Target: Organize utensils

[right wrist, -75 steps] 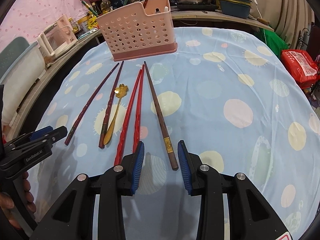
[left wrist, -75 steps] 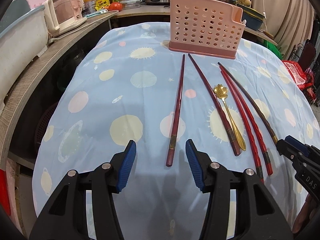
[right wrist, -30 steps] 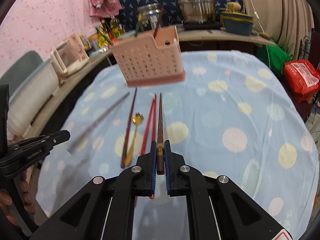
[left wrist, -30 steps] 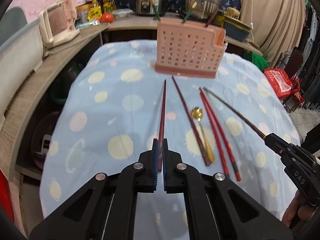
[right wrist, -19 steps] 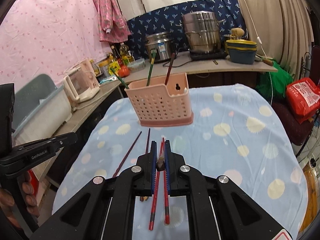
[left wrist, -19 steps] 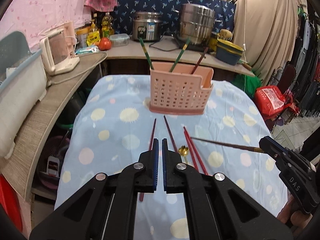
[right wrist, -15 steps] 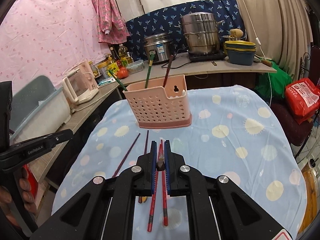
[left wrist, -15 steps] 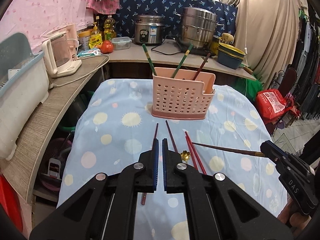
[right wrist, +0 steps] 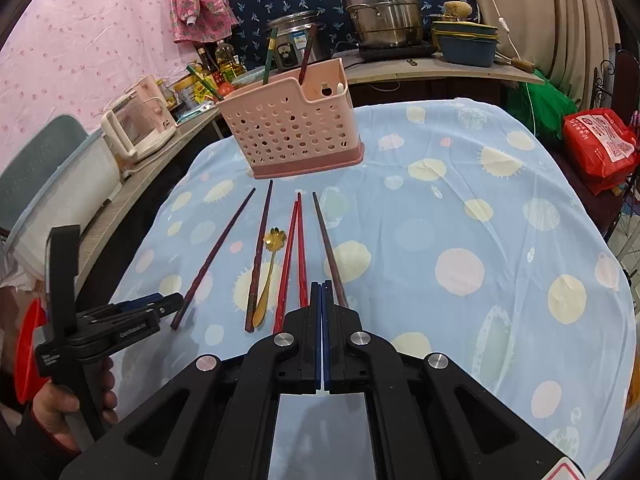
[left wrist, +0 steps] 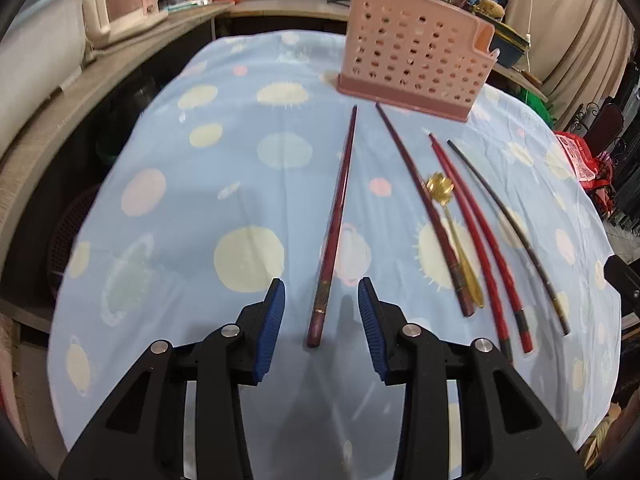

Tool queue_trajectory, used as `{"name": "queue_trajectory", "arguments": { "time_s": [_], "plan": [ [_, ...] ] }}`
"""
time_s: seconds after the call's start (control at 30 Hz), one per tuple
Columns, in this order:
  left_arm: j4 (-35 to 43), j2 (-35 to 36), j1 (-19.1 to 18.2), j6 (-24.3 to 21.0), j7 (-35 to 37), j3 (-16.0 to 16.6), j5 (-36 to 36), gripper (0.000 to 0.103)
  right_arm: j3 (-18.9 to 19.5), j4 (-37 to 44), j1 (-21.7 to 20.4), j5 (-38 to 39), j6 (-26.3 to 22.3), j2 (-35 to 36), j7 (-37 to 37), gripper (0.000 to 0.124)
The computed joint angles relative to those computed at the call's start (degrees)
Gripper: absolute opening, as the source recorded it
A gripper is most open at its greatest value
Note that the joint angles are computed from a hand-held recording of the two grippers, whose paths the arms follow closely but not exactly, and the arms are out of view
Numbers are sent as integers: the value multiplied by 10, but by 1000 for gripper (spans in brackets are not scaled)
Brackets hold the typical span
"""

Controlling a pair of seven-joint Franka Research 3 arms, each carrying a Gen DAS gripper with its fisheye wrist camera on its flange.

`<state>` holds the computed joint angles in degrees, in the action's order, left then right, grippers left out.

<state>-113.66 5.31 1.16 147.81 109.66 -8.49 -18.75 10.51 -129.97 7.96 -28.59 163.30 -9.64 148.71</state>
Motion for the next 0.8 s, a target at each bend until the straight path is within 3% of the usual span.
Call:
{"name": "queue_trajectory", "arguments": {
  "time_s": [0.17, 0.23, 0.37, 0.5, 0.8],
  "plan": [
    [-2, 14, 0, 14, -6, -2, 8, 35, -2, 8, 7, 4, -14, 10, -11, 1],
    [-4, 13, 1, 21, -4, -4, 12, 33, -1, 7, 6, -8, -15, 11, 4, 7],
    [2, 17, 5, 14, 6, -6, 9, 9, -9, 8, 14, 2, -21, 17, -3, 8],
    [1, 11, 8, 6, 16, -7, -4, 7, -17, 4, 20, 11, -24, 24, -13, 26],
    [-8, -13, 2, -4, 28, 0, -24, 7, -34, 11, 34, 22, -38, 55, -41, 27]
  ]
}}
